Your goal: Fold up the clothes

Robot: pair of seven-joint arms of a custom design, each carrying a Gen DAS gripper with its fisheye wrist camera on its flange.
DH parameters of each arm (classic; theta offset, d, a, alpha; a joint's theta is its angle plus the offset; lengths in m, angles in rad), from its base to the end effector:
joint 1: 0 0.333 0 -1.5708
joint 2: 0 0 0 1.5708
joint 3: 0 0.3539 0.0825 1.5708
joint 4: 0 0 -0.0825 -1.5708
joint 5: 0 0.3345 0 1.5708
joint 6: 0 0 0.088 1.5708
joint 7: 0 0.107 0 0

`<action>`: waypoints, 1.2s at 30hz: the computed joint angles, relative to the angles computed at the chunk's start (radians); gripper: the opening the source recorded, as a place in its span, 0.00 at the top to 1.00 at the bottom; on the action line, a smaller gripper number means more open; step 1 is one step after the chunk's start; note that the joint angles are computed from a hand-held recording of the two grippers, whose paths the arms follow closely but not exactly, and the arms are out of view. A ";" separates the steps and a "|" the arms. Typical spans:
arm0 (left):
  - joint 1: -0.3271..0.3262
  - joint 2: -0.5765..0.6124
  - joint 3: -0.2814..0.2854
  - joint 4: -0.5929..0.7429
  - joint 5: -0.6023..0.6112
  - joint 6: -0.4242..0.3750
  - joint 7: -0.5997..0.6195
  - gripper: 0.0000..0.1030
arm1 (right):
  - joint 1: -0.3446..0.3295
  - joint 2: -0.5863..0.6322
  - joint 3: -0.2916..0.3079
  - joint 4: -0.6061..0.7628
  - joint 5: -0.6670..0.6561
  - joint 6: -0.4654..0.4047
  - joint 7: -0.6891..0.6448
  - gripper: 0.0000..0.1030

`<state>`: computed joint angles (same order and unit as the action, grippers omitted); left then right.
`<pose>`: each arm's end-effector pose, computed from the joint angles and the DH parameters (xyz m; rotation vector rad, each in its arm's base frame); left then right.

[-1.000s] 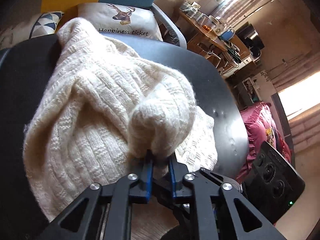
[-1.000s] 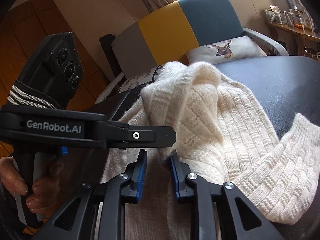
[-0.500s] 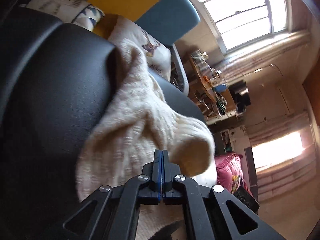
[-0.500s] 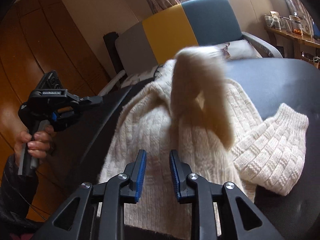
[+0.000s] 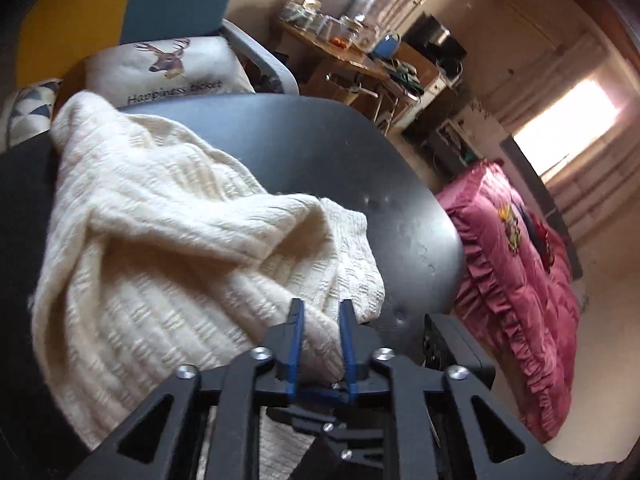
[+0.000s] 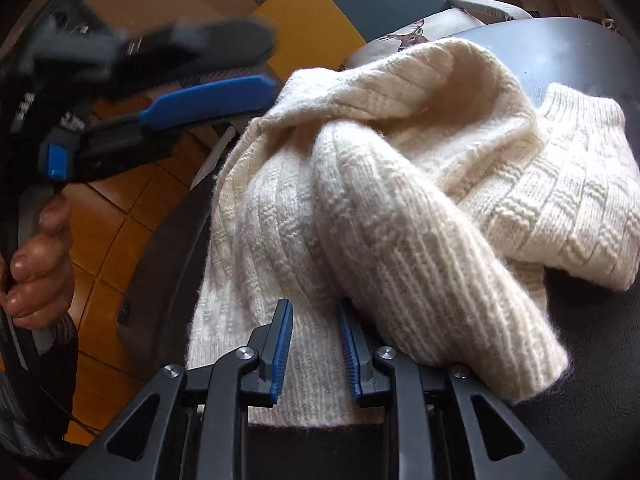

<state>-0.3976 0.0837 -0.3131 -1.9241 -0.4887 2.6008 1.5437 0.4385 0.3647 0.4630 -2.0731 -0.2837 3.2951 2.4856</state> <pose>0.4507 -0.3664 0.5723 1.6539 -2.3123 1.0188 0.3860 0.4780 0.4514 -1.7249 1.4325 0.1950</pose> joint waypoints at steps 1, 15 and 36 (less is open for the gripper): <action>-0.014 0.048 0.001 0.061 0.070 -0.030 -0.038 0.60 | -0.001 0.001 0.000 -0.004 0.000 0.009 0.000 0.77; -0.146 0.316 0.078 0.390 0.582 -0.374 -0.159 0.62 | -0.026 0.021 -0.006 -0.031 -0.107 0.118 0.102 0.77; 0.097 -0.403 0.137 -0.444 -0.896 0.218 0.544 1.00 | 0.139 -0.015 -0.085 0.229 -0.036 -0.515 -0.120 0.88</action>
<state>-0.3004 -0.3190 -0.1762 -2.3684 -1.3849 2.8193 2.0879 0.5777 0.3497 0.3779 -1.8445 -0.3198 2.7798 2.3652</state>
